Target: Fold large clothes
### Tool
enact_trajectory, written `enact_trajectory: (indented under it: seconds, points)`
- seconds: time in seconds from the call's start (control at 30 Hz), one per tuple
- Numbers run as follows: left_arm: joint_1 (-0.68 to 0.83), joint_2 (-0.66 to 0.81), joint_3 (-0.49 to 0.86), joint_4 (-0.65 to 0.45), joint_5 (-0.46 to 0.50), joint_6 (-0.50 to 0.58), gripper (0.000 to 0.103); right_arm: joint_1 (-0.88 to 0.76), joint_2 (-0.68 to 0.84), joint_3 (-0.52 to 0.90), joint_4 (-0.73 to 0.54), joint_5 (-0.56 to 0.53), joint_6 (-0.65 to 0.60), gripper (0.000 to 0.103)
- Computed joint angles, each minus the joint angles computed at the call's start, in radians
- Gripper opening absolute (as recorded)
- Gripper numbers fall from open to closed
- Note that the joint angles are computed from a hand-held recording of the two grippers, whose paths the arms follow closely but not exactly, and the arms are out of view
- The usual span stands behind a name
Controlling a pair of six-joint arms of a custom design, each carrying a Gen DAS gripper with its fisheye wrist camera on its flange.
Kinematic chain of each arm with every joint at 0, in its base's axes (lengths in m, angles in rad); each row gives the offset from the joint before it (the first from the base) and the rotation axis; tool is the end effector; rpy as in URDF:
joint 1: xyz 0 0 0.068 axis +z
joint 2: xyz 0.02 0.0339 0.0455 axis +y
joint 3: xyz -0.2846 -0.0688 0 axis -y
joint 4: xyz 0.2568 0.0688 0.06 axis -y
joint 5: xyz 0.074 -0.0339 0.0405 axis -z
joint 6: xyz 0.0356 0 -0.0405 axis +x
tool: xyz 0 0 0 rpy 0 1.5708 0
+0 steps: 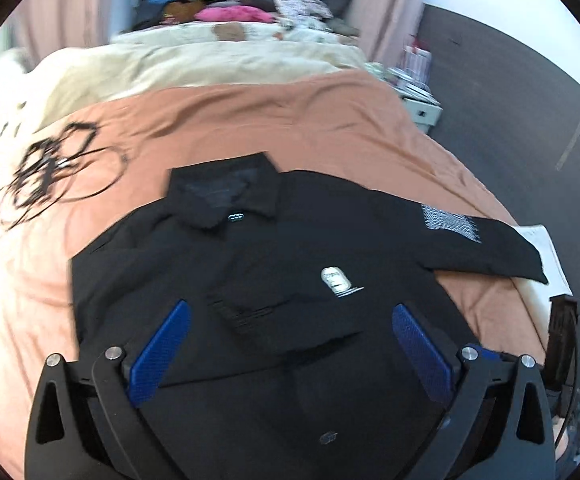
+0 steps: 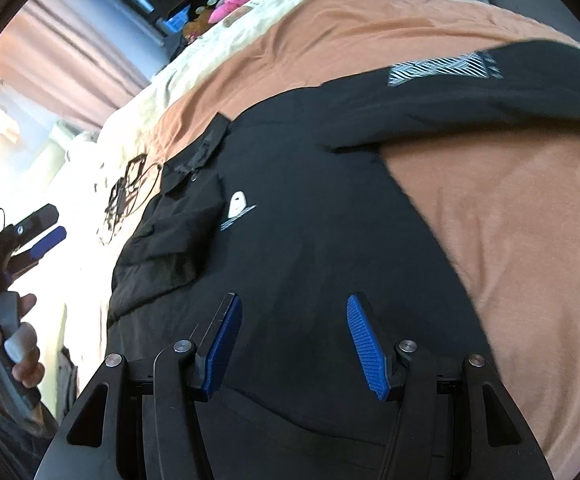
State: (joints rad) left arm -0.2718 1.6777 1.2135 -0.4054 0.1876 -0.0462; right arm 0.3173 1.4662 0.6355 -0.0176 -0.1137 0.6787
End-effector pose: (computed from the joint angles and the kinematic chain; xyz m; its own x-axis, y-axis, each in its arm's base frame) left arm 0.3615 -0.1076 0.2519 -0.7528 0.1627 -0.6379 0.3453 0.9226 -0.1721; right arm 0.2648 0.0912 0.1653 -0.7941 0.3957 -0.4613 0.1507 0.8635 0.4814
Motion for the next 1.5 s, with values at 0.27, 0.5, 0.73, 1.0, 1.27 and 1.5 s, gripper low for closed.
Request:
enact_trajectory:
  seconds: [0.27, 0.5, 0.73, 1.0, 1.27, 1.5]
  points:
    - [0.261, -0.188, -0.250, 0.009, -0.002, 0.119, 0.103, 0.161, 0.210, 0.303, -0.220, 0.126, -0.113, 0.073]
    - [0.501, -0.208, -0.303, -0.024, 0.116, 0.143, 0.097, 0.306, 0.445, 0.643, -0.367, 0.320, -0.244, 0.076]
    - [0.583, -0.161, -0.369, 0.041, 0.114, 0.180, 0.076, 0.369, 0.695, 0.922, -0.490, 0.439, -0.271, 0.076]
    - [0.560, -0.075, -0.423, 0.147, 0.106, 0.203, 0.061, 0.291, 0.660, 0.885, -0.412, 0.457, -0.249, 0.058]
    - [0.535, 0.062, -0.441, 0.269, 0.119, 0.115, 0.046, 0.122, 0.494, 0.695, -0.391, 0.408, -0.208, 0.049]
    - [0.525, 0.107, -0.398, 0.281, 0.107, 0.117, 0.046, -0.008, 0.402, 0.524, -0.333, 0.180, -0.197, 0.041]
